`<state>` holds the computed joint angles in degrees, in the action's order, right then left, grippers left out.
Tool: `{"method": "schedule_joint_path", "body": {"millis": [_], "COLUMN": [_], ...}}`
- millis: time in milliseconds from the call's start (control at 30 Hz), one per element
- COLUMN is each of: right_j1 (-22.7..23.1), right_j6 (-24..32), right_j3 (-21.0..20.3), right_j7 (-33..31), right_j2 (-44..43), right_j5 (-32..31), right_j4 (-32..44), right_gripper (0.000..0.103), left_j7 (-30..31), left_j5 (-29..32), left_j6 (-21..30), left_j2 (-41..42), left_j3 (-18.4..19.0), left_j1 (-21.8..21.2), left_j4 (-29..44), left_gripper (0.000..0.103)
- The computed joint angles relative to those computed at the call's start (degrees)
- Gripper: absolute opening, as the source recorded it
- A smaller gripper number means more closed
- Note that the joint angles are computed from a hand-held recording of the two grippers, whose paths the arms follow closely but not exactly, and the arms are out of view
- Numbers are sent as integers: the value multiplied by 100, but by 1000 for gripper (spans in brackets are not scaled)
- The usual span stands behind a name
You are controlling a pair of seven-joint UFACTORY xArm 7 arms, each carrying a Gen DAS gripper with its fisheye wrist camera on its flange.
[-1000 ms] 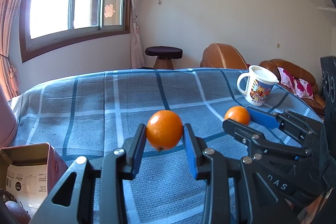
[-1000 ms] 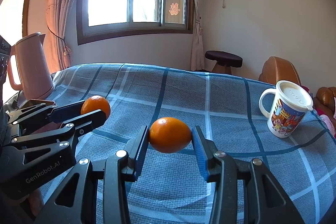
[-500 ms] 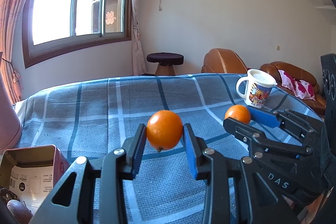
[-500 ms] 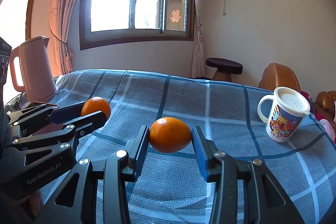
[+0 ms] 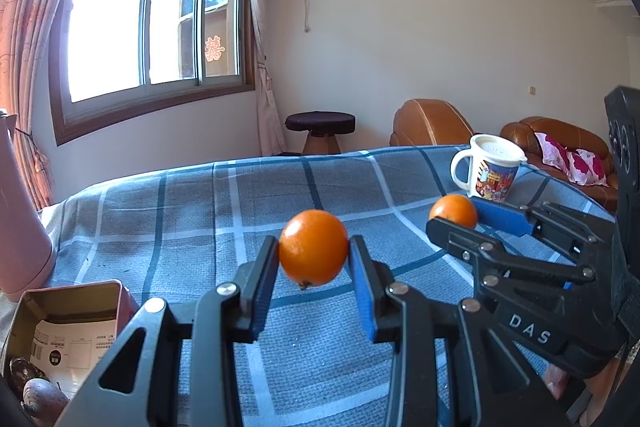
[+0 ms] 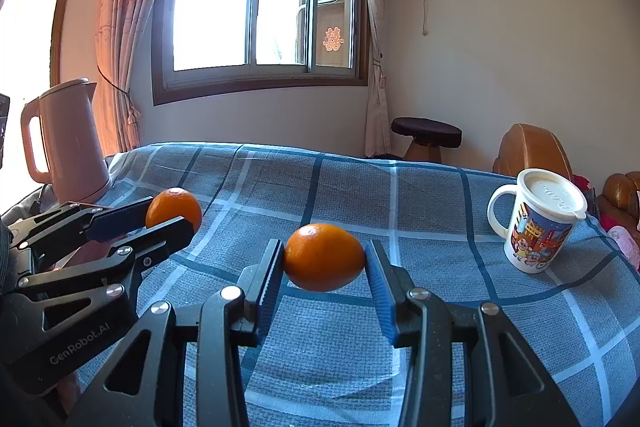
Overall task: Organize fruits
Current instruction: 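Carry orange in left tool and orange in right tool over tin tray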
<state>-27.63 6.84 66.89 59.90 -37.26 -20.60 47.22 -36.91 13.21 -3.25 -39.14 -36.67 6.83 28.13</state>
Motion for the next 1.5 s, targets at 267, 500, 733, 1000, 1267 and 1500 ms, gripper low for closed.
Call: {"method": "schedule_joint_path", "body": {"millis": [267,500,733,1000,1267,1500], "right_j1": [82,145,200,395,514,459], "right_j6": [-201,-339,-222,-120,-54,-9], "right_j3": [-92,-119,-39,-60,46,260], "right_j7": [89,51,-96,-198,-272,-320], "right_j2": [-273,-507,-592,-421,-183,-68], "right_j5": [52,114,157,195,152,151], "right_j4": [-140,-217,-130,-91,41,186], "right_gripper": [44,44,44,44,44,44], "left_j7": [19,71,34,17,59,104], "left_j5": [-13,-50,-26,-11,-16,-73], "left_j6": [14,210,369,510,730,929], "left_j2": [-202,-307,-664,-1066,-1479,-1822], "left_j3": [74,372,495,668,873,1131], "left_j1": [-166,-542,-791,-1095,-1338,-1565], "left_j4": [-134,-253,-479,-725,-961,-1176], "left_gripper": [37,37,37,37,37,37]}}
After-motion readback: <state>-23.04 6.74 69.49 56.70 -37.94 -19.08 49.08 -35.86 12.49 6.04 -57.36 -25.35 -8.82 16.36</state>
